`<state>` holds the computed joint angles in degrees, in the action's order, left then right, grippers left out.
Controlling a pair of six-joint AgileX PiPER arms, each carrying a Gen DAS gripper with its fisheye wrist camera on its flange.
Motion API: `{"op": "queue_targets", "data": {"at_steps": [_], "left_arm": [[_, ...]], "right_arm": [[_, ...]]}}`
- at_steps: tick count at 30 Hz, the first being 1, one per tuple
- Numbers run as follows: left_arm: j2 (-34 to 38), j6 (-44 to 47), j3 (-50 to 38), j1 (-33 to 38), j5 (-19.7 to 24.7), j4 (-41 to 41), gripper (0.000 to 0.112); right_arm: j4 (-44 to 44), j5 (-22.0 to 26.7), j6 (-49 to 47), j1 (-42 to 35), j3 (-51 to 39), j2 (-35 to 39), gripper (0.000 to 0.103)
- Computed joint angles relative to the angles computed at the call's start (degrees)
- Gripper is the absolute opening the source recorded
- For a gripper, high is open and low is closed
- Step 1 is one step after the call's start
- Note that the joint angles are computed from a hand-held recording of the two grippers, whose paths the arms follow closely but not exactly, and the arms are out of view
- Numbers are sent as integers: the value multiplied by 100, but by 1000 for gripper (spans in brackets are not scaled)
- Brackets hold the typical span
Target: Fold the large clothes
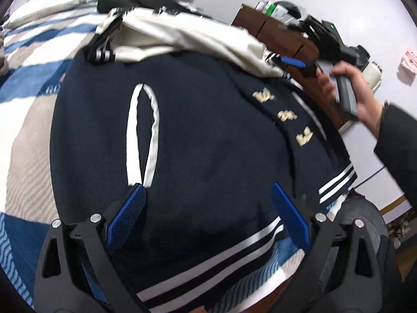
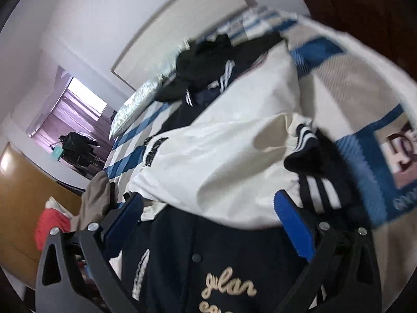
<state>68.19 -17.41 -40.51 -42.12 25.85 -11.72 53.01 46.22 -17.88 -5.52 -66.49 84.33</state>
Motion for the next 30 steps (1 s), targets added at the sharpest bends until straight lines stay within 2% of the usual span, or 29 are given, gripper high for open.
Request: {"op": "queue_targets", "data": {"at_steps": [1,5,8,10,13,16,18,19,20,22,26,30], "left_arm": [[13,151,28,50,20,-134,94],[-29,613,108,172,72,-450,94],[-29,815,114,219,159,-506,94],[-10,939,110,257,189,-574,94],[-30,976,104,302,178,-643,94],[-96,678,101,250,10,-452,94],[-100,388,76,172,-68,-212,94],[-81,205,60,135,-87,-53,94],[-60,19,41,94,-91,110,94],[-44,-136,31,67,-128,223,94],[9,-367,-4,19,-126,412,94],[140,-432,-83,-47,30,603,94]], "right_arm": [[32,111,41,-67,-158,225,98],[-202,8,371,-384,-476,605,98],[-1370,-40,1384,-649,-769,884,98],[-1705,42,1676,-811,-782,963,98],[-816,37,795,-1160,-474,738,98],[-118,70,-65,-1114,-354,441,98],[-153,180,-92,-856,-501,363,87],[-475,269,178,-578,-763,406,61],[-861,327,446,-348,-931,445,30],[-1301,455,756,-27,-1228,590,13],[-2026,419,1284,308,-1293,704,4],[-2859,274,1900,238,-1088,873,3]]}}
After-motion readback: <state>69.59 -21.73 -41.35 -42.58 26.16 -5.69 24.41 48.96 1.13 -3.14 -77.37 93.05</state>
